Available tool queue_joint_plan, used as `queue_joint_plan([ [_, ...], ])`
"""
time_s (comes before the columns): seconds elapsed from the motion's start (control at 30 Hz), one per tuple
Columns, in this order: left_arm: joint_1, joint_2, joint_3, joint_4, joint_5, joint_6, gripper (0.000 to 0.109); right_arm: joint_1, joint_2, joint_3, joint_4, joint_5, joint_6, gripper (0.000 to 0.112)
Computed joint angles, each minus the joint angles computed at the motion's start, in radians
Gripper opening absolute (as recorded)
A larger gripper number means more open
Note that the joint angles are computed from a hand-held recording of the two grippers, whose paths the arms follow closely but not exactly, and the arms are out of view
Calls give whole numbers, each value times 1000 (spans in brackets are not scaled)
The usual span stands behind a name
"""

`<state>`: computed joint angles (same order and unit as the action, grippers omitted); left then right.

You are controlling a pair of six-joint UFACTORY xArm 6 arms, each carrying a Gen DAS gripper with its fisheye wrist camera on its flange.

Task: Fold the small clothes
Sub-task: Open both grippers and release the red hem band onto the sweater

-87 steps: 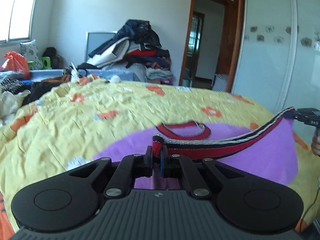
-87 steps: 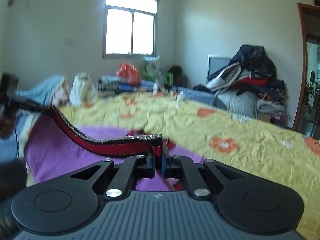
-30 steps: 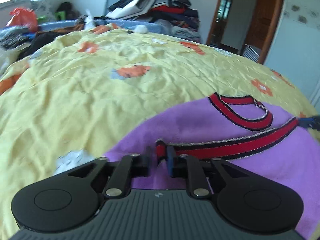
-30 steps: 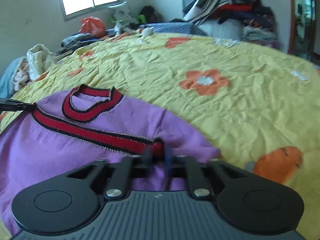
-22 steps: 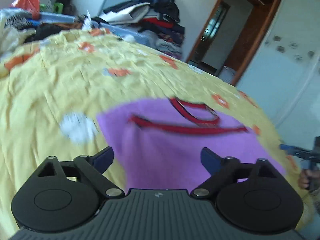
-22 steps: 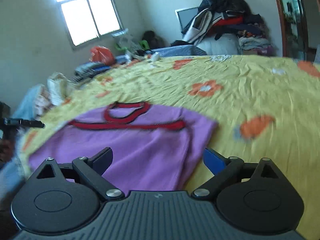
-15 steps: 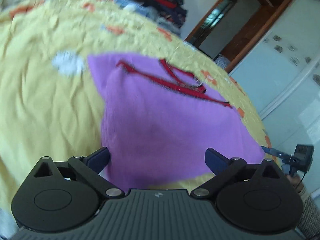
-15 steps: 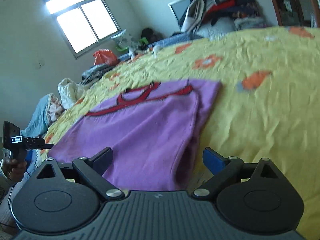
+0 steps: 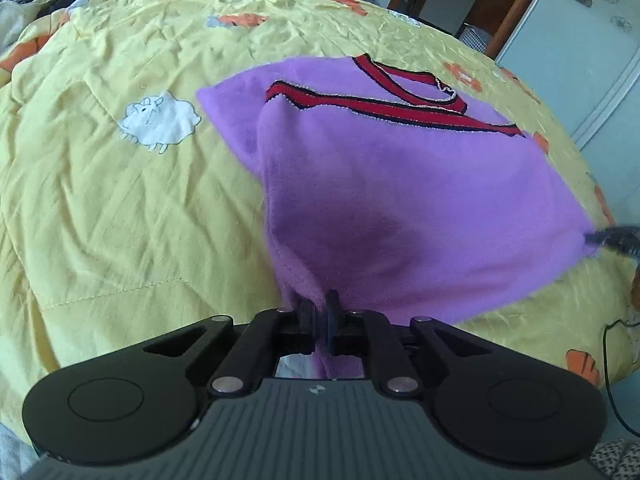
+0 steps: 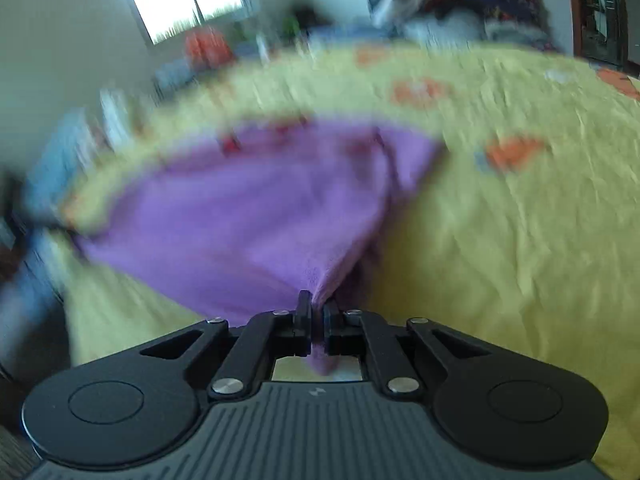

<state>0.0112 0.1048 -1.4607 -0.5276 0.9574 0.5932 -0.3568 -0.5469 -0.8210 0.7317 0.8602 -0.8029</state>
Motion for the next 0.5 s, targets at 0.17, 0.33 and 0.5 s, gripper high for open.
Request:
queue_joint_plan([
  [0.17, -35, -62, 11, 44, -96, -48, 57, 87, -85, 24, -74, -186, 51, 95],
  [0.33, -155, 35, -94, 3, -215, -128, 84, 295, 68, -66, -147, -451, 142, 95],
  [0.5, -257, 245, -246, 204, -335, -408, 82, 385, 397, -312, -251, -478, 385, 95],
])
